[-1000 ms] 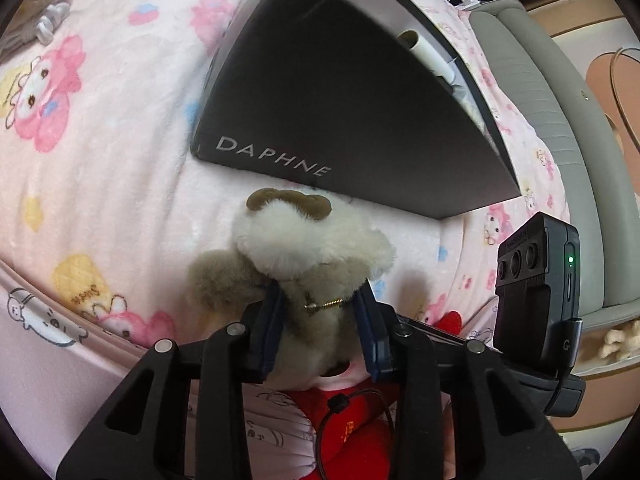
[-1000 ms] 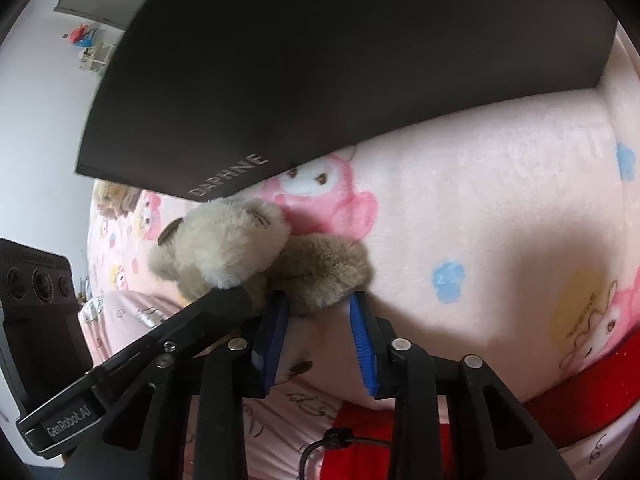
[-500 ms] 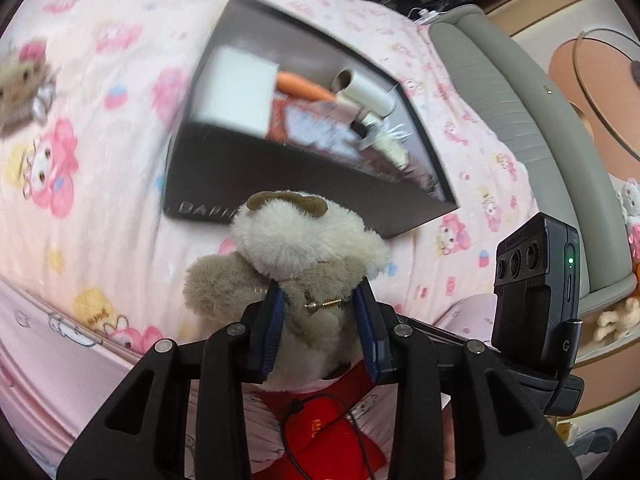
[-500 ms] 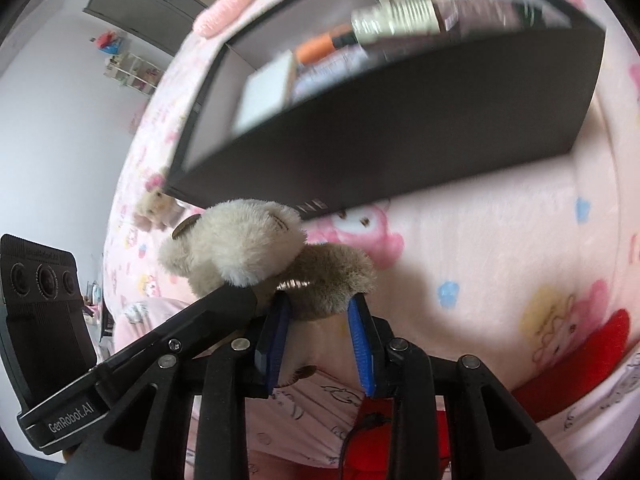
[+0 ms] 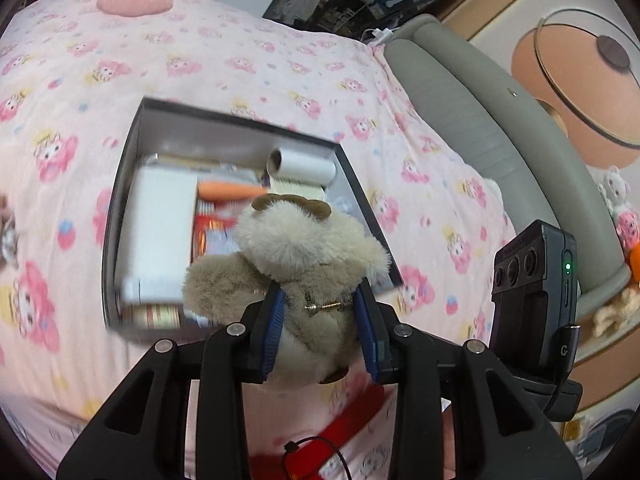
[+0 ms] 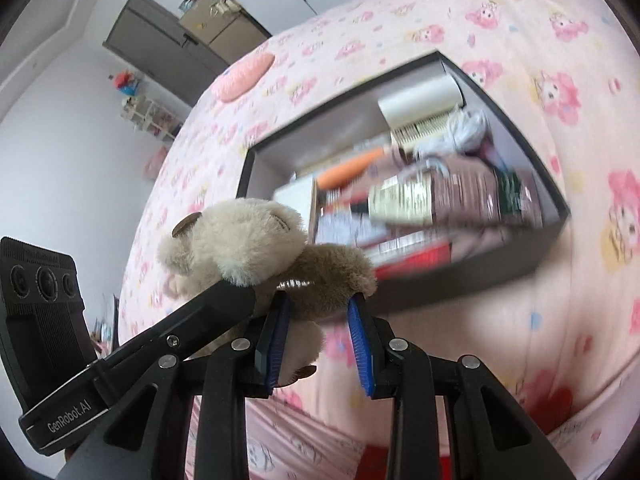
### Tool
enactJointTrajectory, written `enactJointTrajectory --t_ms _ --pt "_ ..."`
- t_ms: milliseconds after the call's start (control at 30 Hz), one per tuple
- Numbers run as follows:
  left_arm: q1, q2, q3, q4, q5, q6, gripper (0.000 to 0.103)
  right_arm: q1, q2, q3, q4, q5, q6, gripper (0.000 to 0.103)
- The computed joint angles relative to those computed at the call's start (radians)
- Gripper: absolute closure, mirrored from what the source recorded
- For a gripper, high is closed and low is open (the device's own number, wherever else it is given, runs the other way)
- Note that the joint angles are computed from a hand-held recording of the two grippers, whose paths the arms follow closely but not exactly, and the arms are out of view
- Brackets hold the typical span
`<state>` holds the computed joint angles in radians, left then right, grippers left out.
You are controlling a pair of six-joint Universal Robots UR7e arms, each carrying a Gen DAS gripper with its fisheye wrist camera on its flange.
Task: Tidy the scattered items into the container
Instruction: 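Lower the teddy bear into the black box and open both grippers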
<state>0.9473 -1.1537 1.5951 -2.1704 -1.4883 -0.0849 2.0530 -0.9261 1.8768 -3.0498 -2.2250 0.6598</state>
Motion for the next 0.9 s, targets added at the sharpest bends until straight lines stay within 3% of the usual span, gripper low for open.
enactJointTrajectory --t_ms 167,433,700,900 --pt "0.029 0.111 -0.143 0.013 0.025 -0.004 0.070 -0.060 -0.002 -0.086 0.079 0.072 -0.022 0.075" --pt "0.092 0.299 -0.372 0.098 -0.014 -0.022 0.070 -0.146 0.027 -0.232 0.258 0.114 -0.048 0.075" --pt "0.133 0.429 -0.470 0.088 -0.105 -0.118 0.070 -0.203 0.029 -0.276 0.325 0.063 -0.041 0.075" --pt "0.127 0.483 -0.546 0.165 -0.046 -0.136 0.064 -0.218 0.009 -0.243 0.344 0.016 0.017 0.075"
